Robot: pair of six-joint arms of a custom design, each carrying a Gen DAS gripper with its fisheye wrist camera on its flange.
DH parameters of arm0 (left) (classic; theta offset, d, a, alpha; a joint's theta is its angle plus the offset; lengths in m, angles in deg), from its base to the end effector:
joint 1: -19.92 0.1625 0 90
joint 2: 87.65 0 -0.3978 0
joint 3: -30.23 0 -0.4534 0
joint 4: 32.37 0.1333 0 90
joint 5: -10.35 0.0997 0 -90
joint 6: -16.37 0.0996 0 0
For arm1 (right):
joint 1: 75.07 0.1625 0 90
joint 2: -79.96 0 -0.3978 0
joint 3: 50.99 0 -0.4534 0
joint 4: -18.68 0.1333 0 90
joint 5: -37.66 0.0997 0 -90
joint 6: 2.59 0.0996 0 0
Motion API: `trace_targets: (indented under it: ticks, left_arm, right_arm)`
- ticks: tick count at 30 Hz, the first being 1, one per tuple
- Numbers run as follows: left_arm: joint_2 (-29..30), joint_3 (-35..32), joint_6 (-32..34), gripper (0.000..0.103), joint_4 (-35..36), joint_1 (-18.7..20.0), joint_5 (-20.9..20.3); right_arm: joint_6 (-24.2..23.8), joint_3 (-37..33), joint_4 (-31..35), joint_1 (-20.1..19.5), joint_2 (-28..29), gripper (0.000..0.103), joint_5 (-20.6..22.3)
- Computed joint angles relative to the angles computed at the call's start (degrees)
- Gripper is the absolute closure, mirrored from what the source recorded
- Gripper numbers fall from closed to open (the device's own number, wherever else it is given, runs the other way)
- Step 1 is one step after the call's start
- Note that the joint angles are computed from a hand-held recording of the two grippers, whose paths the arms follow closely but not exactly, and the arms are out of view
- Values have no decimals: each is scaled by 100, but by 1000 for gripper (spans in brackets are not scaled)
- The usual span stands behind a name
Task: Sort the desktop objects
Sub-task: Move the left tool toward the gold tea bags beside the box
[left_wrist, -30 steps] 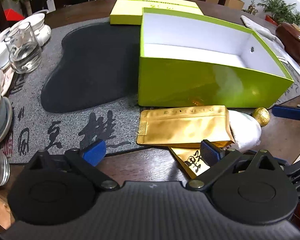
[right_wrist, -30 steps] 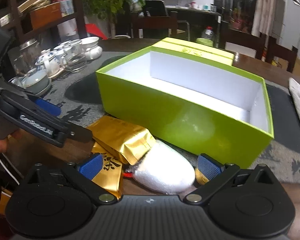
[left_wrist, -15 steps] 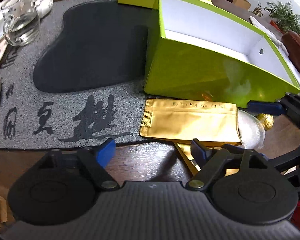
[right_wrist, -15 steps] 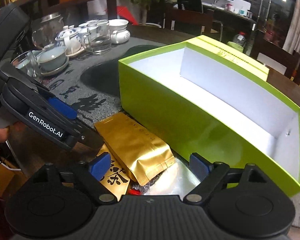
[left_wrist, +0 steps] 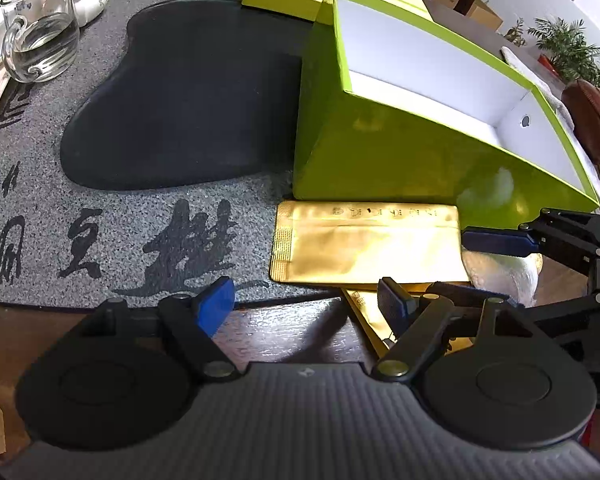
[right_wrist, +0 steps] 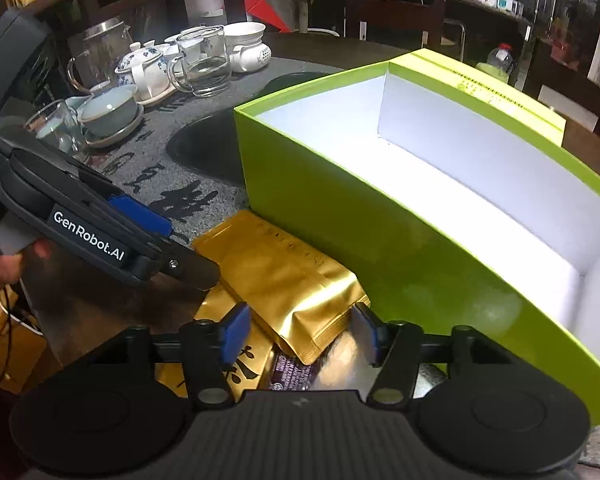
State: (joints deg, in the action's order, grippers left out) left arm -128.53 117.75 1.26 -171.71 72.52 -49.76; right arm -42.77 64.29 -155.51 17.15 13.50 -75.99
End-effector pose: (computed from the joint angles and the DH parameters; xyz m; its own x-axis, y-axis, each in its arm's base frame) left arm -0.2894 -0.6797 0.0116 -0.8368 0.2835 -0.4683 0.4025 0.8985 -0.1752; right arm 0.1162 -0.5875 0.1693 -0.6858 -0.3755 0.6234 -0.6205 0.7494 -0.2312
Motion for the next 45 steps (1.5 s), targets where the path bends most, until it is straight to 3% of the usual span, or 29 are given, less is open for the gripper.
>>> trace_targets:
  ticks: [34, 38, 43, 45]
  left_arm:
    - [307, -435, 466, 25, -20, 141, -447]
    - [310, -447, 420, 25, -3, 138, -453]
    - [433, -529, 482, 25, -104, 128, -525]
    - [430, -518, 489, 25, -148, 136, -581]
  right_arm:
    - [547, -157, 40, 54, 222, 35, -63]
    - [548, -213, 77, 45, 270, 21, -68]
    - [685, -279, 153, 49, 304, 22, 6]
    - [741, -283, 109, 56, 314, 28, -22]
